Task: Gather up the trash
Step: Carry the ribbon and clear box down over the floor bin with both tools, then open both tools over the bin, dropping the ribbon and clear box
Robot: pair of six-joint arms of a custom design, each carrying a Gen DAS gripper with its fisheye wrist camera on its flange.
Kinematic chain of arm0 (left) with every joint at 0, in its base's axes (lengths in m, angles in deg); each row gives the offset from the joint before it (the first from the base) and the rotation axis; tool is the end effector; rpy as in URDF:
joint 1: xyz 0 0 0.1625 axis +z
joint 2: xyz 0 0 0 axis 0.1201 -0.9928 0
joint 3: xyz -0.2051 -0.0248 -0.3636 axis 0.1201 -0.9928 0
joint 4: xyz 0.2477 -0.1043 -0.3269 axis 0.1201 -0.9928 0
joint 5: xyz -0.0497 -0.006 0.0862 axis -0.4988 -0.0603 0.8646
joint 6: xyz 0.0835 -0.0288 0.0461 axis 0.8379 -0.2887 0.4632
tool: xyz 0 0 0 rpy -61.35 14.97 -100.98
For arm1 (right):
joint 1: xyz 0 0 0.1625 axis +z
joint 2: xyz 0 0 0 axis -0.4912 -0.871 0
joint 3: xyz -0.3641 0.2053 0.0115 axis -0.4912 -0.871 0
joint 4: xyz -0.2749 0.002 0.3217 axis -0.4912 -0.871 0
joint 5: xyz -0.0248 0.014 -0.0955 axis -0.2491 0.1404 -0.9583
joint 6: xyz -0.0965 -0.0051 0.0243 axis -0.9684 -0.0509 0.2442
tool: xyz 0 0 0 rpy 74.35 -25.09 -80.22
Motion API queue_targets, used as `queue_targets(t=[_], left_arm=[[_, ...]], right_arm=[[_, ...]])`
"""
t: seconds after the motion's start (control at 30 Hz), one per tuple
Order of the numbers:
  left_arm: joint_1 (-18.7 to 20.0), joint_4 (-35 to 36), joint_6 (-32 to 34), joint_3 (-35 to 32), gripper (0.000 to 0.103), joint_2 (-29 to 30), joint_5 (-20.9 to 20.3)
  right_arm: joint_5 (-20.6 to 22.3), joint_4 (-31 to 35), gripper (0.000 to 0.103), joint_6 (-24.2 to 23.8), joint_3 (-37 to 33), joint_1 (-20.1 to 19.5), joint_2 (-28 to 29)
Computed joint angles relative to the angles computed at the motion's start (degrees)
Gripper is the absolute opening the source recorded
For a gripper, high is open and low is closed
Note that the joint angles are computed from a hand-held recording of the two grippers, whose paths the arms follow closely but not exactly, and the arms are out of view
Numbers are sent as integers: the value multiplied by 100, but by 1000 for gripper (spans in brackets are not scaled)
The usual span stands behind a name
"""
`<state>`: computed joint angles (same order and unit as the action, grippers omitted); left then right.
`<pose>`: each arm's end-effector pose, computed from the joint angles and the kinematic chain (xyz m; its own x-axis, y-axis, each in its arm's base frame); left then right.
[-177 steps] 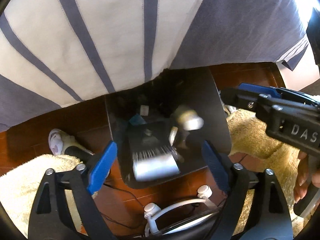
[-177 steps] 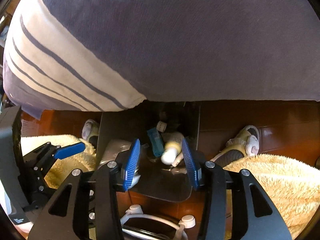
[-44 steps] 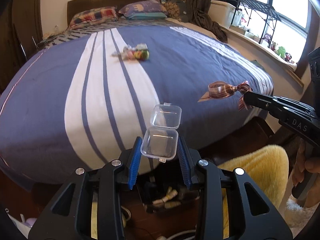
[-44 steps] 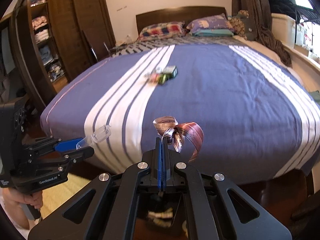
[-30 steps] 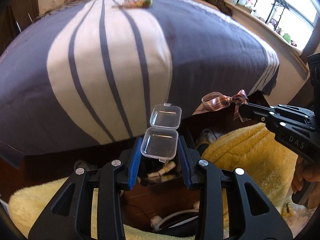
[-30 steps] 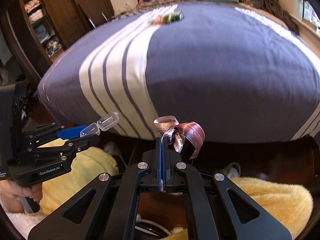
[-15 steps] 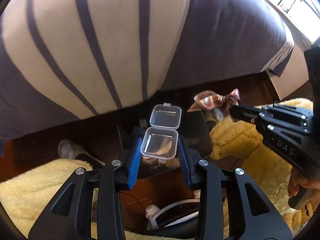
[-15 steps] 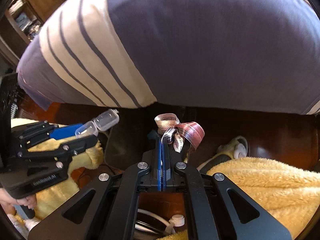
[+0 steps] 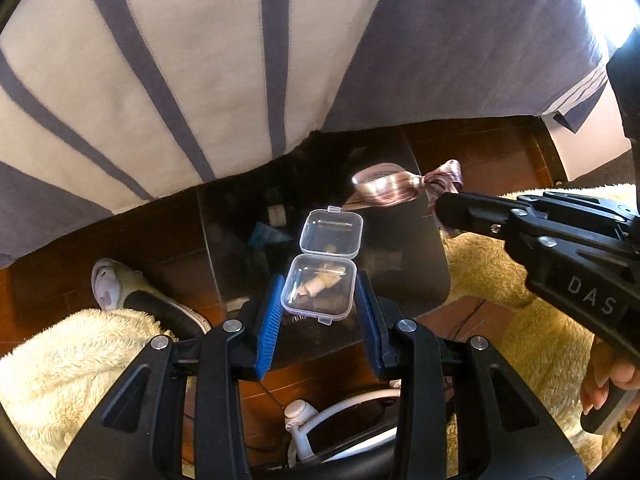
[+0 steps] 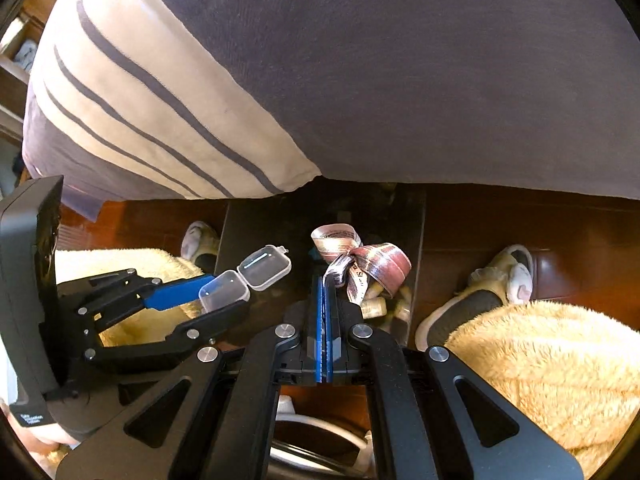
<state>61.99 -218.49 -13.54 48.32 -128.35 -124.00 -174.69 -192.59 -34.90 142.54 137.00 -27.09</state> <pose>-0.0178 -0.5674 0.1775 -0.8227 0.1616 -0.5450 0.2305 0.9712 -0.0599 0.2845 -0.6016 -0.0751 -0.8645 -0.2466 0.4380 -0.3037 0.9506 -0.0643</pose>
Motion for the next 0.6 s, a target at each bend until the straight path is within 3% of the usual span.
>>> queue_targets(t=[0.33, 0.53, 0.57, 0.6], left_arm=[[83, 137, -8, -195, 35, 145, -27], [56, 101, -12, -173, 51, 116, 88], [48, 94, -21, -164, 55, 99, 111], [37, 76, -27, -148, 60, 77, 138]], right_arm=[[95, 410, 6, 113, -438, -74, 232], [96, 466, 7, 177, -472, -106, 225], [115, 469, 18, 192, -467, -110, 215], [118, 458, 42, 206, -465, -110, 213]])
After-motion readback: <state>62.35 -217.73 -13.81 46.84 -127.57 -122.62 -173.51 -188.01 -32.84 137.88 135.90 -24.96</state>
